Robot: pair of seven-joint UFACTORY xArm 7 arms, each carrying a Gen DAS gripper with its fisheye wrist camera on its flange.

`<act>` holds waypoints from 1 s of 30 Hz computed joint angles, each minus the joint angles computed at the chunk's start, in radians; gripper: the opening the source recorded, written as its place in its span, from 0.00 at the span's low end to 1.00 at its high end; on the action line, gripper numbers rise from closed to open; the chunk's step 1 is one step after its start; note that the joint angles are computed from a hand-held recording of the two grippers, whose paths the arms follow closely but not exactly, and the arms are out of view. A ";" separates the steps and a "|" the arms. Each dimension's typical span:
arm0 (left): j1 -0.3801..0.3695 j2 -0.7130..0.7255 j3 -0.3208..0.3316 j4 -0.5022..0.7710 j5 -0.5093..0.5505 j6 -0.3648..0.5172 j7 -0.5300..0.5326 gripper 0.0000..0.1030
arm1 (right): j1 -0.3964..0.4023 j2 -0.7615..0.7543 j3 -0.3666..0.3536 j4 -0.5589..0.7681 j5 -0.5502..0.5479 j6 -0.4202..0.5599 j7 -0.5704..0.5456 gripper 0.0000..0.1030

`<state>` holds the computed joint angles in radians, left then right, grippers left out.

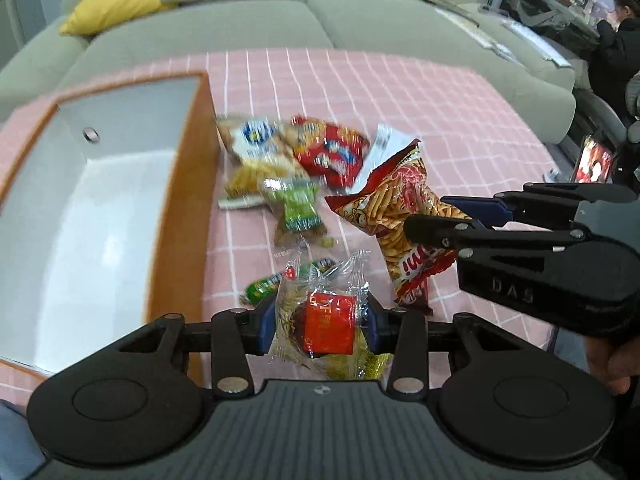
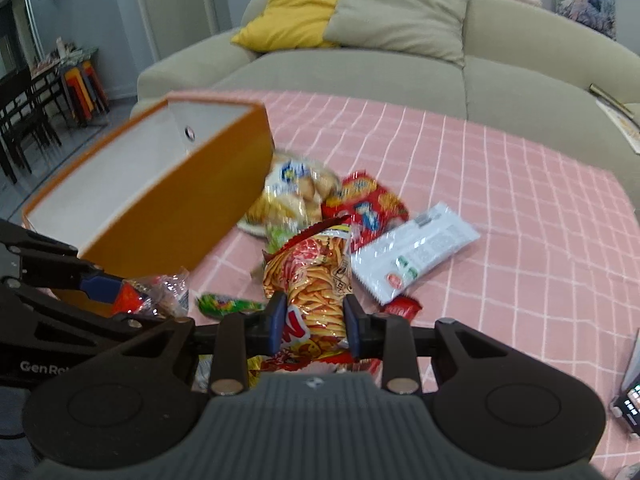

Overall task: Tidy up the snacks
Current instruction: 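Carry both snacks over the box and open both tools to drop them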

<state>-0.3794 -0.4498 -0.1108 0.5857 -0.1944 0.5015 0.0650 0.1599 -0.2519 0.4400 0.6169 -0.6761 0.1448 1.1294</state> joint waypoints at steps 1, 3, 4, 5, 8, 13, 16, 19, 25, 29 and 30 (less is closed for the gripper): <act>0.004 -0.021 0.000 -0.005 0.006 0.000 0.000 0.46 | 0.006 -0.008 -0.002 0.006 0.006 0.004 -0.003 0.27; 0.016 -0.062 -0.001 -0.012 0.025 0.002 -0.001 0.46 | 0.016 -0.017 -0.002 0.027 0.017 0.012 -0.014 0.27; 0.026 -0.076 -0.001 -0.013 0.037 0.004 -0.004 0.46 | 0.016 -0.015 0.002 0.043 0.017 0.014 -0.017 0.27; 0.038 -0.093 -0.001 -0.014 0.051 0.006 -0.006 0.46 | 0.016 -0.008 0.008 0.060 0.013 0.015 -0.020 0.27; 0.076 -0.122 0.012 -0.010 0.087 0.009 -0.005 0.46 | 0.032 0.034 0.012 0.132 0.008 0.029 -0.035 0.27; 0.155 -0.105 0.067 0.054 0.135 0.057 0.040 0.46 | 0.134 0.164 -0.044 0.294 0.062 0.048 -0.121 0.26; 0.186 -0.050 0.122 0.120 0.119 0.115 0.104 0.46 | 0.212 0.266 -0.070 0.418 0.212 0.097 -0.296 0.26; 0.222 0.036 0.156 0.196 0.102 0.192 0.180 0.46 | 0.260 0.385 -0.070 0.560 0.342 0.179 -0.443 0.26; 0.303 0.168 0.137 0.279 0.142 0.252 0.253 0.46 | 0.354 0.593 -0.084 0.819 0.417 0.334 -0.619 0.26; 0.336 0.229 0.119 0.296 0.181 0.280 0.259 0.46 | 0.430 0.716 -0.121 0.982 0.425 0.473 -0.711 0.26; 0.341 0.241 0.116 0.296 0.191 0.285 0.263 0.46 | 0.444 0.740 -0.129 1.012 0.433 0.499 -0.735 0.26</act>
<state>-0.0381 -0.2092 0.0055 0.8822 -0.0031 0.7867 0.3278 0.6040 0.4877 0.3114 1.6285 -0.2431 0.6441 0.3946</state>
